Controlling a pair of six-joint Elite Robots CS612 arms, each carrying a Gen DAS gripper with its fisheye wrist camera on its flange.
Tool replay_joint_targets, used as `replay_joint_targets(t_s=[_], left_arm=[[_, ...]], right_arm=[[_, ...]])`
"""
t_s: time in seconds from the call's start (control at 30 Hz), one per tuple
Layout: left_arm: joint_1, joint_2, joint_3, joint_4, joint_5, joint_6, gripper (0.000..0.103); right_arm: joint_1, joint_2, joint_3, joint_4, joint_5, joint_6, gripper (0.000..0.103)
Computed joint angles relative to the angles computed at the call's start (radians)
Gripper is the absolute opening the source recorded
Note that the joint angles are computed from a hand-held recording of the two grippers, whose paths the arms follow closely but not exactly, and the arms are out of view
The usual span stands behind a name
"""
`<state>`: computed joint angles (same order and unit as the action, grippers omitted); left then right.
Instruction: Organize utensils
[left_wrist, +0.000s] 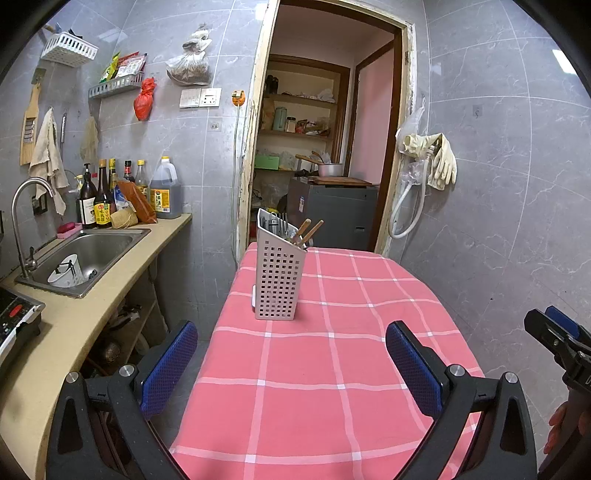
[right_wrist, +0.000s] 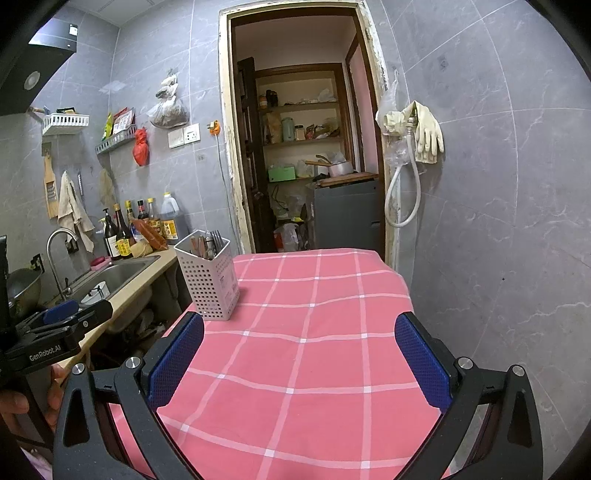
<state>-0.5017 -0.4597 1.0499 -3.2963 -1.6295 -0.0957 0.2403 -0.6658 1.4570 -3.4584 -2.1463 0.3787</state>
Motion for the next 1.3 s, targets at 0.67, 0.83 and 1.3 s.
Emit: replay_joint_targets(t_s=[0.67,0.83,1.3], left_arm=[[0.002,0.009,-0.012,0.01,-0.003,-0.007,0.103],[0.002,0.008,-0.011,0.011,-0.002,-0.008,0.103],[0.002,0.011,-0.016,0.015,-0.002,-0.01,0.103]], right_arm=[[0.002,0.001,-0.004,0.009,-0.001,0.005,0.102],[0.004,0.004,-0.006,0.012,-0.001,0.005,0.102],[0.005,0.005,-0.007,0.017,-0.002,0.007,0.102]])
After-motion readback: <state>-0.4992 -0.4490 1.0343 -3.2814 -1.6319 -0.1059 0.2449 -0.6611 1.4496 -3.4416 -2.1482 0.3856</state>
